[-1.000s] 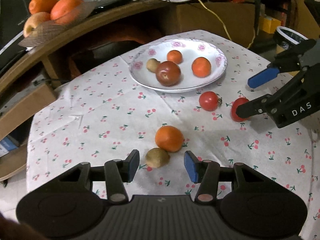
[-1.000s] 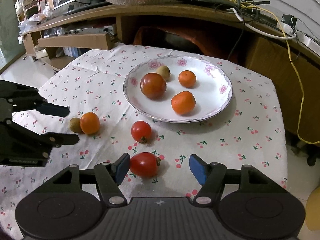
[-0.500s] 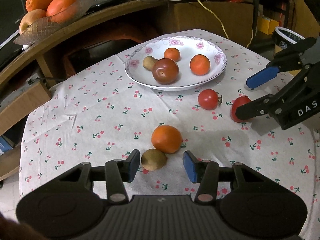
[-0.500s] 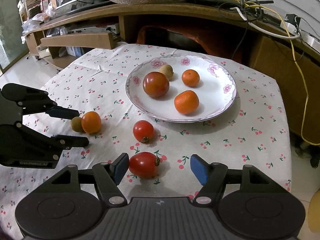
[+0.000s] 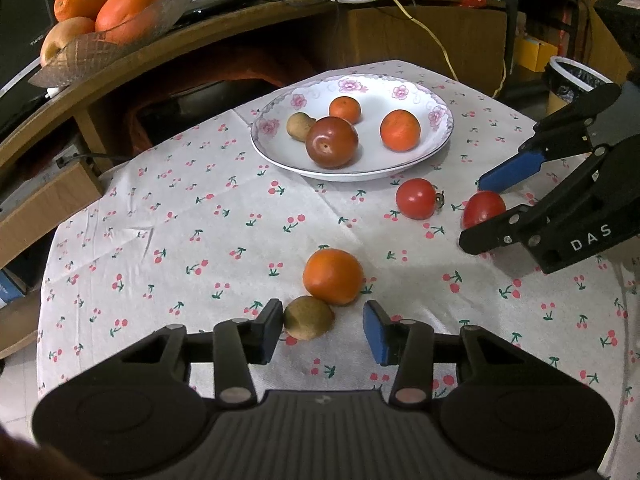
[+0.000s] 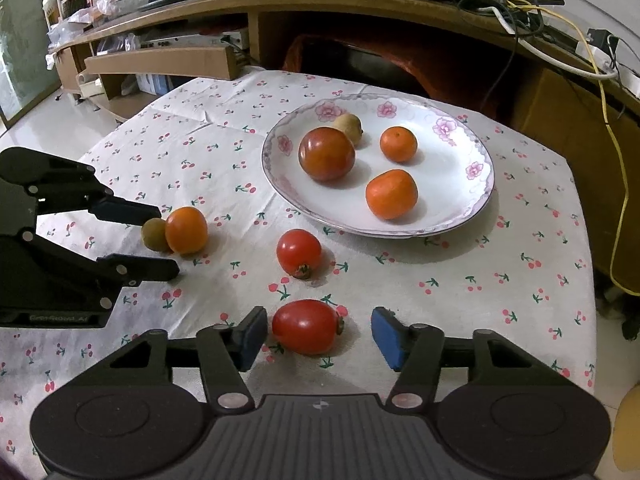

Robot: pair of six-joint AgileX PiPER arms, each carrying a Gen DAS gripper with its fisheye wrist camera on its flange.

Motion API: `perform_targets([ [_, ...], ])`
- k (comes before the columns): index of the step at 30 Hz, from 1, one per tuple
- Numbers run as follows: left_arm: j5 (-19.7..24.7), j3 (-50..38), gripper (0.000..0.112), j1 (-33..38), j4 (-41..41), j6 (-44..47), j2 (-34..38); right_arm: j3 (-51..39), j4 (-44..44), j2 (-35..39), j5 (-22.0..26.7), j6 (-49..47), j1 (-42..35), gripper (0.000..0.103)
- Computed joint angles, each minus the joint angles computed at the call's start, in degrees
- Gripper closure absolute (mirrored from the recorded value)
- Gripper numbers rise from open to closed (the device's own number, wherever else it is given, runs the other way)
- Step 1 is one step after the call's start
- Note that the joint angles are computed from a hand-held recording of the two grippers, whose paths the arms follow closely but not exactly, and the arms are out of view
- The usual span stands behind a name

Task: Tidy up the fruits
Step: 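Close the right tool on the red tomato while the left tool closes on the kiwi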

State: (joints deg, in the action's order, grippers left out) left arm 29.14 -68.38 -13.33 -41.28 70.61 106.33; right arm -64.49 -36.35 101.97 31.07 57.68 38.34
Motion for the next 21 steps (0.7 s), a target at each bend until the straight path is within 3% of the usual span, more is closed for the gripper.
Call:
perform_targets([
  [5, 0.1, -0.1, 0.066, -0.4, 1.9, -1.6, -0.3, -0.5, 0.8, 0.3, 0.1, -0.9, -0.2, 0.052],
  [10, -0.5, -0.2, 0.082, -0.5, 4.0, -3.6, -0.5, -0.7, 1.9, 0.2, 0.3, -1.6, -0.3, 0.056],
  [14, -0.4, -0.5, 0.082, -0.2, 4.3, -4.2, -0.4, -0.9, 3.1, 0.1, 0.3, -2.5, -0.4, 0.066],
  [21, -2.0, 0.4, 0.081, -0.5, 3.0, -1.2, -0.4, -1.2, 2.6, 0.5, 0.5, -2.6, 0.1, 0.065],
])
